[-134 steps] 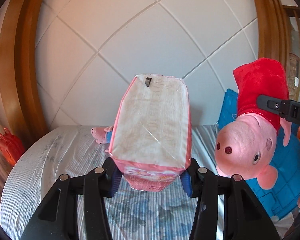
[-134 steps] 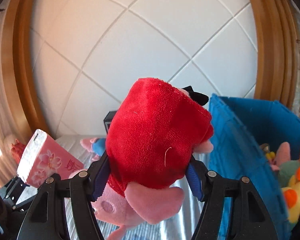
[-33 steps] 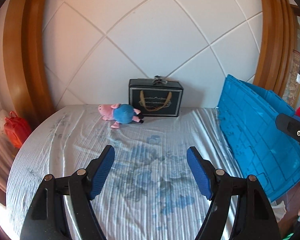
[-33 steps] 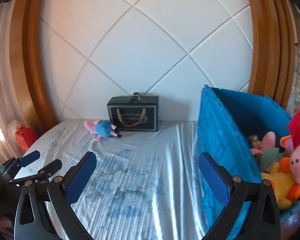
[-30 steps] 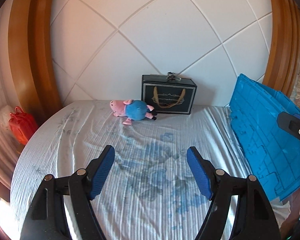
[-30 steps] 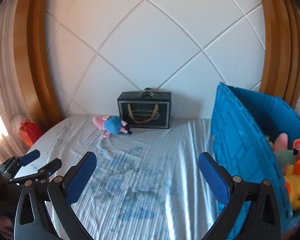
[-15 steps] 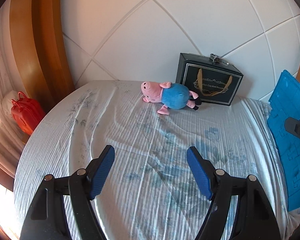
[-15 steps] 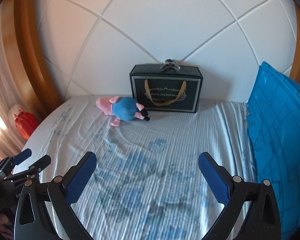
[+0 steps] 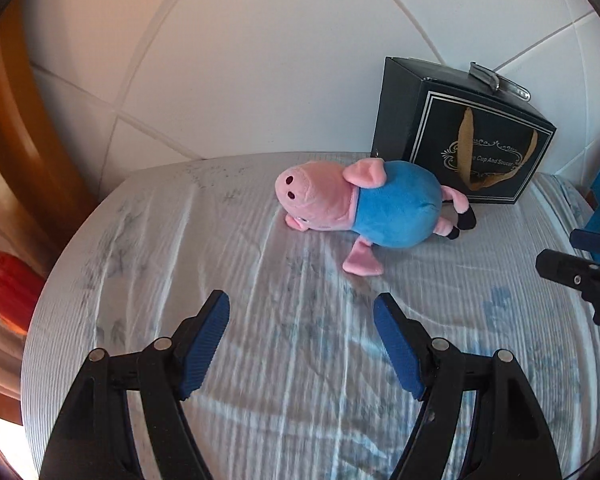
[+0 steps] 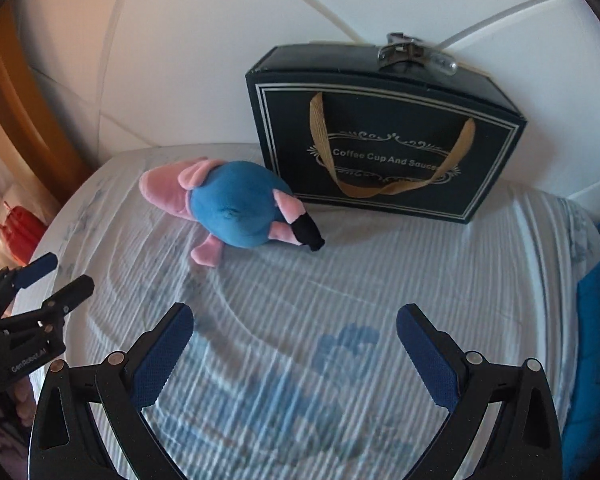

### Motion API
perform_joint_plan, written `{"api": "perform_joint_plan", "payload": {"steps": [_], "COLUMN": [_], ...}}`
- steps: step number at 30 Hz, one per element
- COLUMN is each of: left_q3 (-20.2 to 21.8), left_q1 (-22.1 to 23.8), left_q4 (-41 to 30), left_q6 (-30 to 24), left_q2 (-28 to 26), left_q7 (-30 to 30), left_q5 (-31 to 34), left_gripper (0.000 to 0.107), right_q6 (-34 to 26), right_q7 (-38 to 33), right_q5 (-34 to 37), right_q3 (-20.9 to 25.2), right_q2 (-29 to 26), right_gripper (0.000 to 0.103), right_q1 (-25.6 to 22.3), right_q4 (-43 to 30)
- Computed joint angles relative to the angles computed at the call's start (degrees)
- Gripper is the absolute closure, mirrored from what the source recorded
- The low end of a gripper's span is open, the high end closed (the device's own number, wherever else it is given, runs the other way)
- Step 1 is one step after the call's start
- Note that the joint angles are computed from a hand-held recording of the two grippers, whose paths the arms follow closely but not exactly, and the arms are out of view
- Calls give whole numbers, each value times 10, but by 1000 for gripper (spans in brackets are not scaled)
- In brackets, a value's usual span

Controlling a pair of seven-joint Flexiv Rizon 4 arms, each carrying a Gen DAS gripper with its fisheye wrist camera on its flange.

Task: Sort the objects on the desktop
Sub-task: 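Grasp the blue-shirted plush pig with both grippers, then lift the blue-shirted pig with both grippers and carry it over the bin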

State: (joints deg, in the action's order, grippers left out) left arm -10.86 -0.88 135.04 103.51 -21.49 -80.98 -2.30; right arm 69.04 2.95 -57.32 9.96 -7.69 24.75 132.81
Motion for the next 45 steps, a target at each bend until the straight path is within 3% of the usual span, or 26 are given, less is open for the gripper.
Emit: {"api": "perform_joint_plan", "payload": {"steps": [4,7,9,12,16,19,24,28,30,32,37,40,45], "left_q3": [-26,11,-4,-42,-20,-47,-57,-55,-37,-29,-72,-106,-151], "left_q1": [18,-25,-15,18,-3,20,20,13,-6,-15,23,60,108], "left_q4": [-78,-131,-146,-160,-179,-187,-206,-215,-215,-207,-158,-120,-78], "left_q6": [-20,-36,-30,-47,-44,-52,-59,-60,-61,-54,-13,18,21], "left_q2": [-71,-111,-129,-146,-164,-177,-197,-201,-195,-186,-156,-131,-74], "left_q7": [43,61,81,112,138,157,165,165,162,158,147,132,100], "left_q5": [11,4,1,6,2,-1,-17,-27,-30,-32,-14,14,50], "left_gripper": [33,33,33,33,33,33,33,44,46,46,46,46,46], "right_q6": [32,35,34,61,91,78,121,123,121,126,159,174,154], "right_q7": [13,18,8,0,-24,-67,-103,-151,-163,-167,-122,-63,-29], "right_q5": [-26,-30,-10,10,49,88,119,161,167,163,109,32,-31], "right_q3": [-32,-47,-53,-68,-82,-85,-111,-106,-119,-136,-200,-241,-224], "right_q2": [-52,-90,-115,-145,-173,-189,-219,-233,-227,-215,-170,-128,-65], "right_gripper": [0,0,0,0,0,0,0,1,13,17,18,18,18], "right_q1": [-3,2,8,17,29,40,57,58,72,90,137,162,143], "right_q4": [-36,-69,-91,-112,-130,-149,-167,-181,-179,-168,-117,-81,-52]}}
